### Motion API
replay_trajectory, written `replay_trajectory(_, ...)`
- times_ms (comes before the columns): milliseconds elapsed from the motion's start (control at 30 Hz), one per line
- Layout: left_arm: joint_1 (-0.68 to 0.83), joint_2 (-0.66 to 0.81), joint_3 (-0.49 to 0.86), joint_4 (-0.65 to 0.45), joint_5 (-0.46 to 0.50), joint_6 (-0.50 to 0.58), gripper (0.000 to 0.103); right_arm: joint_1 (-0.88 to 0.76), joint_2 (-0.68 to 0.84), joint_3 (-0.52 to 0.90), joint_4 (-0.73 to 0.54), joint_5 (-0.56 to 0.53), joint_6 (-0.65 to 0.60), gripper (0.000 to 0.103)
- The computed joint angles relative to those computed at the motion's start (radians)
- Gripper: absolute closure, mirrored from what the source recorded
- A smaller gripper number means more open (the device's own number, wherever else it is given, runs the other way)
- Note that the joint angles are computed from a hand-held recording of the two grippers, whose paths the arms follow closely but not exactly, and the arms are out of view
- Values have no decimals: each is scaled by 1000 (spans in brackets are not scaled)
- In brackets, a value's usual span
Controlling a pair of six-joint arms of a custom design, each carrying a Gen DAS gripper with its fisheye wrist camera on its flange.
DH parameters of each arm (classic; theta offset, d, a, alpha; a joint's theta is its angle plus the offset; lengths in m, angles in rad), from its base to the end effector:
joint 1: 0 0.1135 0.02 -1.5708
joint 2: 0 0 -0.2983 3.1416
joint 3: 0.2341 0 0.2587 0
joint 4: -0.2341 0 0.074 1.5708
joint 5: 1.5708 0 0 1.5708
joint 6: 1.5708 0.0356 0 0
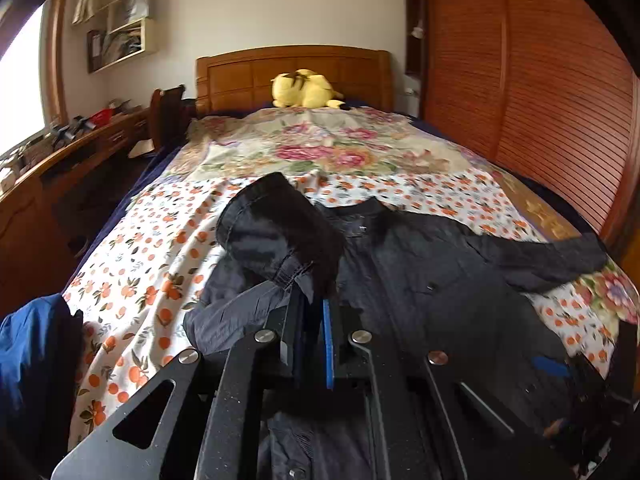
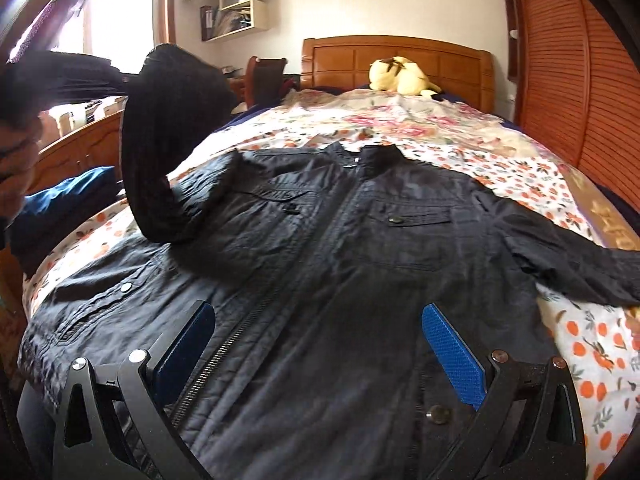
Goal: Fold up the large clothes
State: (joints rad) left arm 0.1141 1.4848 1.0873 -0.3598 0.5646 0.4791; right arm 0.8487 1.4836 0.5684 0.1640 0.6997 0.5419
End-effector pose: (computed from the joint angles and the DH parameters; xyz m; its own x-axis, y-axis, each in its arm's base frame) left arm 0.3253 0.0181 0.2971 -0.4719 0.3379 -0.8143 0.5721 0.8201 0.0088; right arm 0.1950 0.1867 0.1787 -0.5221 0.0042 -0.8529 0.0074 1.0000 0.0004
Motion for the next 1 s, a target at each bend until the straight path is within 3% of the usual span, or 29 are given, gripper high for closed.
replay_trajectory(200,9,-95,-99,-66,44,82,92,25,-26,52,-139,43,64,0)
replay_trajectory(267,27,-120,-138,-74,63,118,86,41,-41,65,-193,66,96,0)
replay_trajectory(333,62,-154,-180,-79,105,163,66,52,-53,76,-242,84,123,0)
replay_trajectory(500,192,-201,-233,-178,208,318,63,91,-71,110,-358,117,204,0)
replay_trajectory(567,238,-202,-243,-208,230,371,56,105,-65,132,-388,123,228,0)
replay_trajectory(633,307,-182,-243,-249,271,440,33,112,-59,145,-391,118,234,0)
replay_trajectory(667,335,-173,-241,-266,289,466,30,116,-53,154,-392,116,235,0)
replay_trajectory(833,477,-130,-246,-323,333,582,30,105,-9,192,-335,69,186,0)
replay_trajectory(1000,601,-88,-241,-350,356,695,30,49,75,206,-204,-54,108,9)
